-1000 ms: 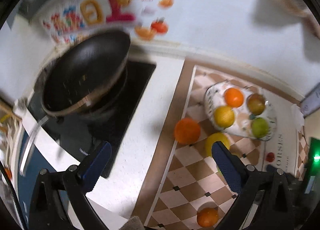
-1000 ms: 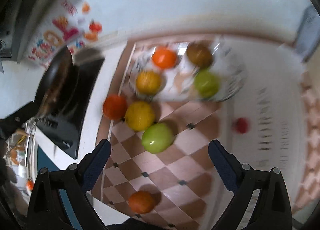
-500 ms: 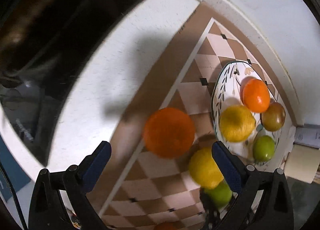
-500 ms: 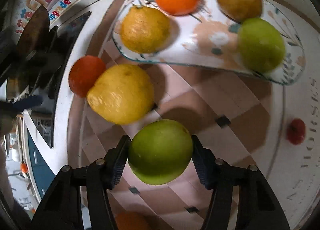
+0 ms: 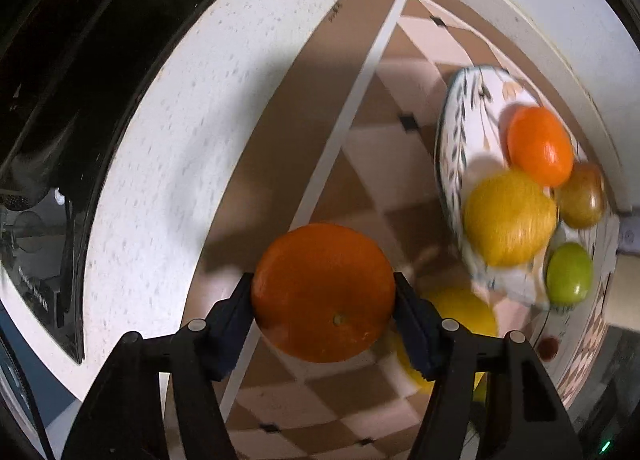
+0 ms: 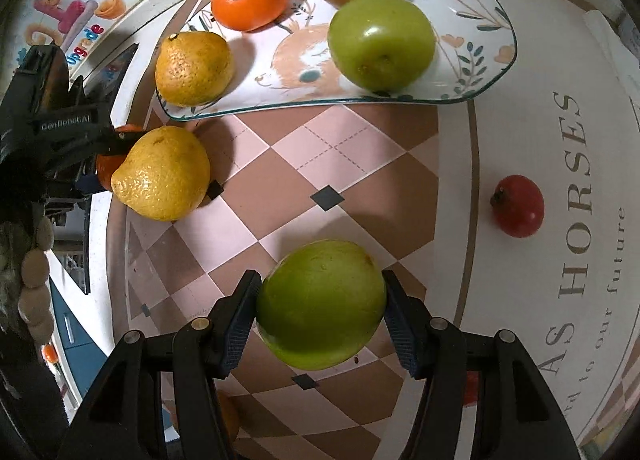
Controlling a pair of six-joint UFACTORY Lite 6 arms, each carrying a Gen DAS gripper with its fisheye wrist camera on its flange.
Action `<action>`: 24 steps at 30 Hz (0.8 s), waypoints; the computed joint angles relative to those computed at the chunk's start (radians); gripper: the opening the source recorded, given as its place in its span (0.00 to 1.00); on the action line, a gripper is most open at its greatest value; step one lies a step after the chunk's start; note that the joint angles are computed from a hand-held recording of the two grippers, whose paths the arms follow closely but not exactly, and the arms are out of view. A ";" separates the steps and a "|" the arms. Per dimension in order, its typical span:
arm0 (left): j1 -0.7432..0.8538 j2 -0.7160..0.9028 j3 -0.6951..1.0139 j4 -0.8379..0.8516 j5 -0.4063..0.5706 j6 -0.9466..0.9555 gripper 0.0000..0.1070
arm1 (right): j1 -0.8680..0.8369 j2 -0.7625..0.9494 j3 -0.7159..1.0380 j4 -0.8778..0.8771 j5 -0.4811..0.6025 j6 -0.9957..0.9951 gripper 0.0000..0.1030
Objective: Organize fruits
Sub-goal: 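Carry the orange and green apple onto the plate and release both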
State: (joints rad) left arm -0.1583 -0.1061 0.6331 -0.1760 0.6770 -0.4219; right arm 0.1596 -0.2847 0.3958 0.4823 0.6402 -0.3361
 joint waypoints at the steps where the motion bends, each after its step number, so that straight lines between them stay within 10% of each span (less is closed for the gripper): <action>1: -0.019 -0.044 -0.036 0.009 0.010 -0.012 0.59 | -0.009 0.000 0.010 -0.003 0.014 -0.002 0.61; 13: -0.465 -0.314 -0.244 0.109 0.074 -0.408 0.59 | -0.128 -0.027 -0.010 0.029 0.072 -0.110 0.62; 24: -0.315 -0.405 -0.013 0.086 0.253 -0.227 0.59 | -0.165 -0.156 0.037 0.046 0.187 -0.099 0.61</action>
